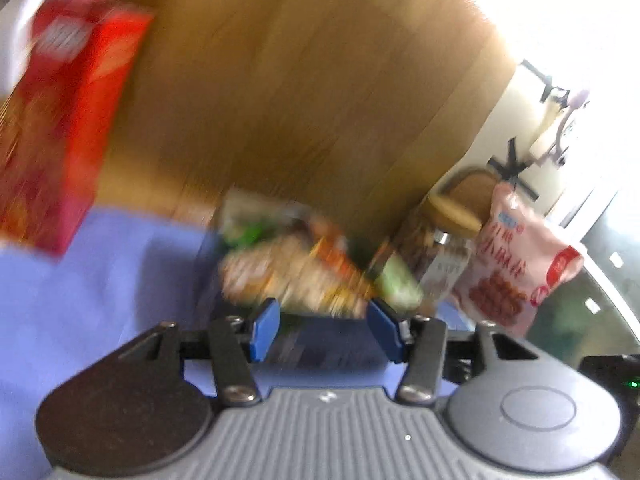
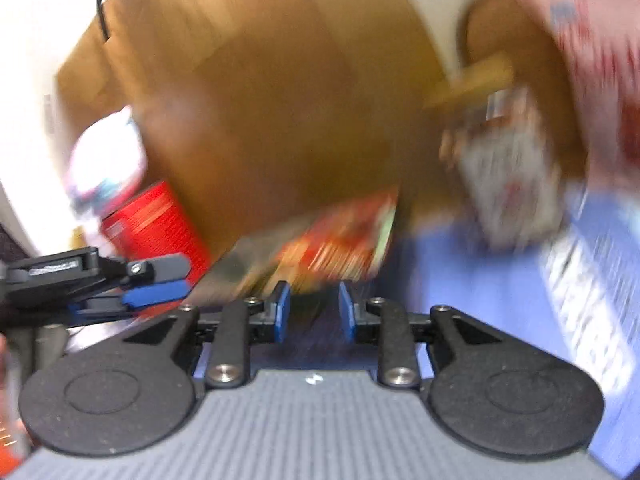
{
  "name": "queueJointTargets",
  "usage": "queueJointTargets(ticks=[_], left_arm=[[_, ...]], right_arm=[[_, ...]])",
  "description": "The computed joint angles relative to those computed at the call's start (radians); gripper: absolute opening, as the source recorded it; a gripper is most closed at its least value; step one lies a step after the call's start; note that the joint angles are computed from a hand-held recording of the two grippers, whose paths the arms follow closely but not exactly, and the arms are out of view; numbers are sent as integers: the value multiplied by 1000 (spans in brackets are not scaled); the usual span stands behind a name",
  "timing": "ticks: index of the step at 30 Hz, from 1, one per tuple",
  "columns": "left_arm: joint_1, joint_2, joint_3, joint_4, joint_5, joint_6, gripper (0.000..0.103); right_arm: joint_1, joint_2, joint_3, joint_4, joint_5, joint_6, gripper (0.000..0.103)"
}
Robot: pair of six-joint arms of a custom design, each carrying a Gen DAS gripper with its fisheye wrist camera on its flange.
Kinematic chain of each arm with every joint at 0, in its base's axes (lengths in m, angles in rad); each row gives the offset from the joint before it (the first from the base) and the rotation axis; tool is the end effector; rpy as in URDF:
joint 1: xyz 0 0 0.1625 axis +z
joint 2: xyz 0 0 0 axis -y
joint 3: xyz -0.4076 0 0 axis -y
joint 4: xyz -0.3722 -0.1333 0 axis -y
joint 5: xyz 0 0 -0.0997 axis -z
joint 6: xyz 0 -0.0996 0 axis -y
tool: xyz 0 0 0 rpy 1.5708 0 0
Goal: Organize snacks
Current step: 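Carry the red pack over the tin and open both grippers, then grasp the small green pack with both grippers and lift it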
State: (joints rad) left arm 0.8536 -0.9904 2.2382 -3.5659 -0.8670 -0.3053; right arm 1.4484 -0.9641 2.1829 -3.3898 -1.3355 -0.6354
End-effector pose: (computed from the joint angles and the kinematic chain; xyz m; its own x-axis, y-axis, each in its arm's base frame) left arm -0.1575 -0.4815 0.1625 -0.9686 -0.0044 -0.2484 0.2002 0.5782 -0.7909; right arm 0.0946 -0.5131 0.1244 -0.8495 -0.4957 0.1804 -0.5013 0.6521 -0.5688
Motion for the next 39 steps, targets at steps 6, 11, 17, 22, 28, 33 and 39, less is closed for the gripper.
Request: queueJointTargets(ticks=[6, 11, 17, 22, 28, 33, 39], left_arm=[[26, 19, 73, 81, -20, -159, 56], [-19, 75, 96, 0, 9, -170, 53], [-84, 100, 179, -60, -52, -257, 48], [-226, 161, 287, -143, -51, -315, 48], [-288, 136, 360, -141, -138, -414, 57], [-261, 122, 385, -203, -219, -482, 59], [-264, 158, 355, -200, -247, -473, 22]], right_arm=[[-7, 25, 21, 91, -78, 27, 31], [17, 29, 30, 152, -85, 67, 22], [-68, -86, 165, 141, -23, 59, 22], [-178, -258, 320, 198, 44, 3, 21], [-345, -426, 450, 304, 182, -30, 21], [-481, -459, 487, 370, 348, -13, 21], [-434, -434, 500, 352, 316, -72, 21]])
